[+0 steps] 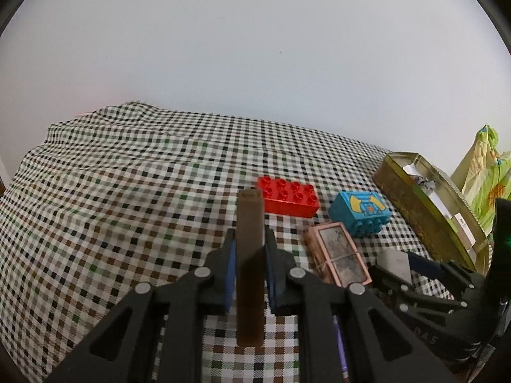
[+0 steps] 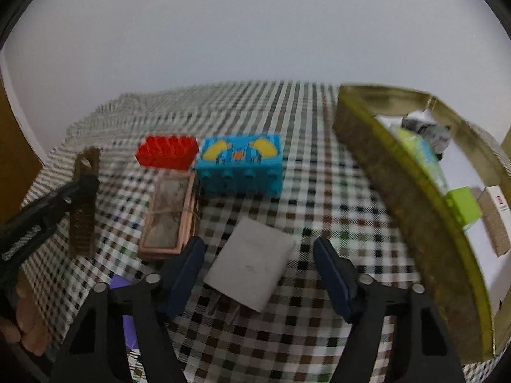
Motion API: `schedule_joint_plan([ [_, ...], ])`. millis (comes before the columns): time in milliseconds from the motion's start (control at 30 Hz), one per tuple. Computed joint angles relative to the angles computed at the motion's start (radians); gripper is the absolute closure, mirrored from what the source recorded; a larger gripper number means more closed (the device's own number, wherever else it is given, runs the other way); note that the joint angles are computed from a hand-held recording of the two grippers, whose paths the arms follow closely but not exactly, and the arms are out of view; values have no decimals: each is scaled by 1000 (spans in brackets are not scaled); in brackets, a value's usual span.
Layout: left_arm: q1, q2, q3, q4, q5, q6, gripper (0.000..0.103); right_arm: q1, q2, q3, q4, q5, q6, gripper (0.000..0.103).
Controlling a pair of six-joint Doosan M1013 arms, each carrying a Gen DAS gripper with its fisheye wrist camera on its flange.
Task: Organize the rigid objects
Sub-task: 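Grasp the brown stick with the left tool while the right tool grasps the white plug, then carry the stick and plug into the gold tin tray and open both tools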
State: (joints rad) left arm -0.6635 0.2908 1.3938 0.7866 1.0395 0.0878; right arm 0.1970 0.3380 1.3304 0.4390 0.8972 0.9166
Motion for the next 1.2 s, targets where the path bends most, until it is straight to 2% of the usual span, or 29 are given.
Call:
schedule_joint_plan([
  [67,3,4,-4,7,-10,-7,89,8,-3,6,-25,-16,-9,56],
  [133,-7,-9,11,29,-15,-34,89,6,-4,10,-3,-10,-53,62],
  [267,-20,-19,28,100,-42,-88,89,-26,3,7,110,30,-95,63],
  [333,-31,-18,31,156,-28,-117,89,-60,3,17,248,55,-165,63],
  [433,-45,-16,31,219,0,-147,89,-89,-20,56,399,7,-295,63],
  [533,-49,-20,38,251,-13,-184,89,-119,-31,76,548,6,-388,63],
  [633,-51,-24,46,273,-26,-222,89,-130,-54,111,643,-27,-462,63],
  [733,-59,-26,52,324,-31,-270,89,-131,-69,132,712,-75,-533,63],
  [833,-73,-16,40,367,3,-297,89,-136,-77,144,787,-100,-618,63],
  [967,-85,9,3,376,44,-284,89,-159,-74,142,863,-57,-670,63],
  [1200,-99,58,-74,395,42,-242,89,-199,-47,107,900,-32,-663,63],
])
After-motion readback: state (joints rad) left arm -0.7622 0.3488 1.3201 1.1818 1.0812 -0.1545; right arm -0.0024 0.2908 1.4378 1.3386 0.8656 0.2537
